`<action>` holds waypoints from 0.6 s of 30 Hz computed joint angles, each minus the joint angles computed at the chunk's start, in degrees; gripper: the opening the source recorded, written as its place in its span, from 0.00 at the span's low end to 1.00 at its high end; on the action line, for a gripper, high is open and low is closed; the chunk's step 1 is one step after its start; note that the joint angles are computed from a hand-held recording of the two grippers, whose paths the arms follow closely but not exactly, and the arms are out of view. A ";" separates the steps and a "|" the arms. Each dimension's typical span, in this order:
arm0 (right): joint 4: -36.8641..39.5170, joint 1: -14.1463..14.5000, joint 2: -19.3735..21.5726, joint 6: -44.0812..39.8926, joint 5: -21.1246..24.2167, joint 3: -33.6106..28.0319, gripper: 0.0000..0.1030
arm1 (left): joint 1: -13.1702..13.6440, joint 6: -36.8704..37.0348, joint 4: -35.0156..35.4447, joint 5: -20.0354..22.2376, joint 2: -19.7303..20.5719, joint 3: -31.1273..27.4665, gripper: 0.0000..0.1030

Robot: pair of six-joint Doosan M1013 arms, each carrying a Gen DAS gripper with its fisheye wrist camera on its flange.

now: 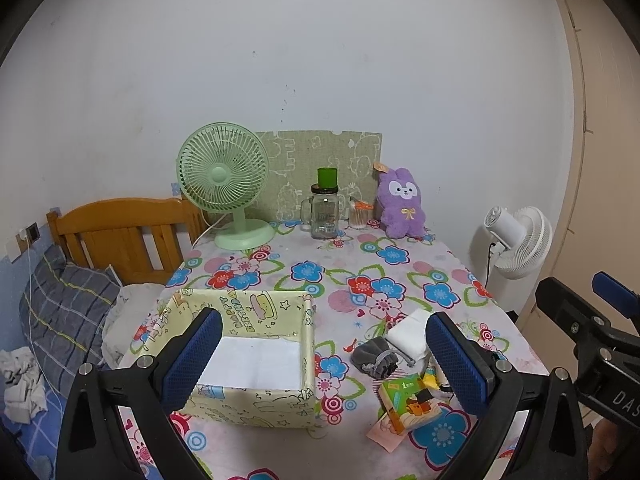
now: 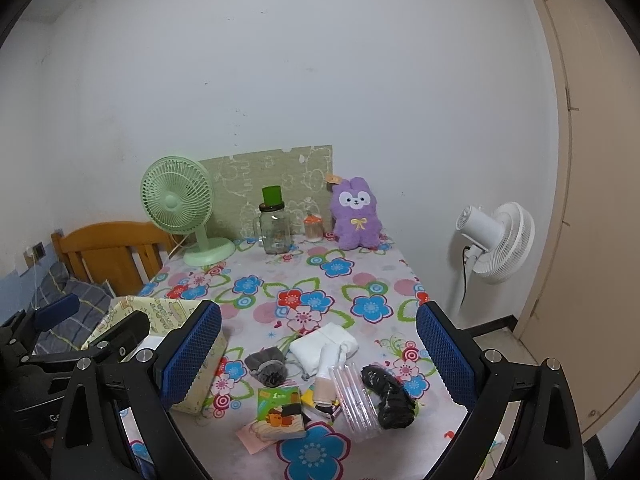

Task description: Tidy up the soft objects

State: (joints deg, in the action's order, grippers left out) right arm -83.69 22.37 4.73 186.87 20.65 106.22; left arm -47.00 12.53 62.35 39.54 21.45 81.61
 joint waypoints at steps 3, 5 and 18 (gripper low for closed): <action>-0.09 -0.04 0.02 0.15 -0.14 0.00 0.96 | 0.09 0.32 -0.32 -0.29 -0.02 -0.03 1.00; -0.02 -0.09 0.03 0.20 -0.21 0.02 0.93 | 0.19 0.67 -0.72 -0.69 -0.04 -0.06 1.00; -0.77 -0.31 -0.02 1.55 -0.05 0.18 0.93 | 0.04 0.38 0.75 -1.09 -0.03 0.14 1.00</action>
